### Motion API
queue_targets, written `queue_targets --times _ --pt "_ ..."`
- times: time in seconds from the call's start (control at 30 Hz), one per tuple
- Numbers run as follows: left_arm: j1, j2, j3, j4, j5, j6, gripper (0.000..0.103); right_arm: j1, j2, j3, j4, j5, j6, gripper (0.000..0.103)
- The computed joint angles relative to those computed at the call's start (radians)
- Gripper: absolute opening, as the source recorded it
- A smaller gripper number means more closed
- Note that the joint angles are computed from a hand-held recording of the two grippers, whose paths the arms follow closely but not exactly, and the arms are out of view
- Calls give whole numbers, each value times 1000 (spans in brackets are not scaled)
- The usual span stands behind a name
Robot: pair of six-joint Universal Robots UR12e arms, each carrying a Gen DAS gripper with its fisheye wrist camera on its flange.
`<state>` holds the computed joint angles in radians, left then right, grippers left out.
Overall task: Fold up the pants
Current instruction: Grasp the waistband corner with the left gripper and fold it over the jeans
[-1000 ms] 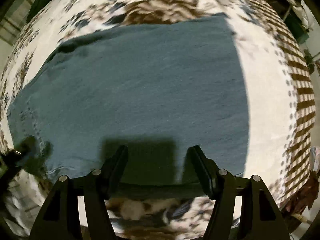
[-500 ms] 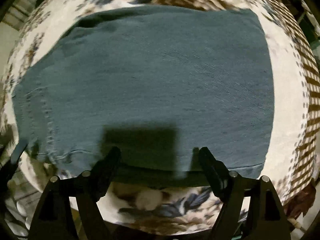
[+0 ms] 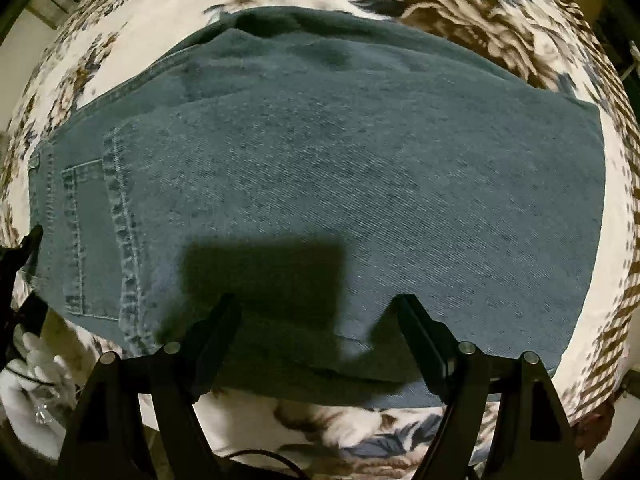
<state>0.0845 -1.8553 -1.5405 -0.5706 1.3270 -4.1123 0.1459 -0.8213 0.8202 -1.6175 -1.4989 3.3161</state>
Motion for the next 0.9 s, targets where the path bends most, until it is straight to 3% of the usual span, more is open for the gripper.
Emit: queue_targets --times 0.03,0.13,0.2,0.23,0.27,0.33,0.57,0.67,0.9 --pt "2 4 -18 33 -7 -9 36 4 4 -5 0 -6 2 83" --pt "17 3 -67 139 -62 -104 64 13 13 -11 -3 -16 0 83" --pt "23 -10 -66 166 -83 -133 61 20 17 -16 -1 -23 0 83" --pt "23 -11 -60 164 -82 -120 50 23 20 -19 4 -26 -5 83" --pt "20 -8 -49 147 -71 -87 36 29 23 -23 5 -32 -3 83" --pt "7 -6 -24 131 -45 -27 22 37 29 -30 8 -45 0 83" --pt "-55 13 74 136 17 235 18 13 -19 56 -70 11 17 83" --pt "-77 13 111 149 -15 314 18 -9 -60 120 -120 41 27 83" --pt "-189 -54 300 85 -92 477 18 -91 -165 251 -170 67 53 83"
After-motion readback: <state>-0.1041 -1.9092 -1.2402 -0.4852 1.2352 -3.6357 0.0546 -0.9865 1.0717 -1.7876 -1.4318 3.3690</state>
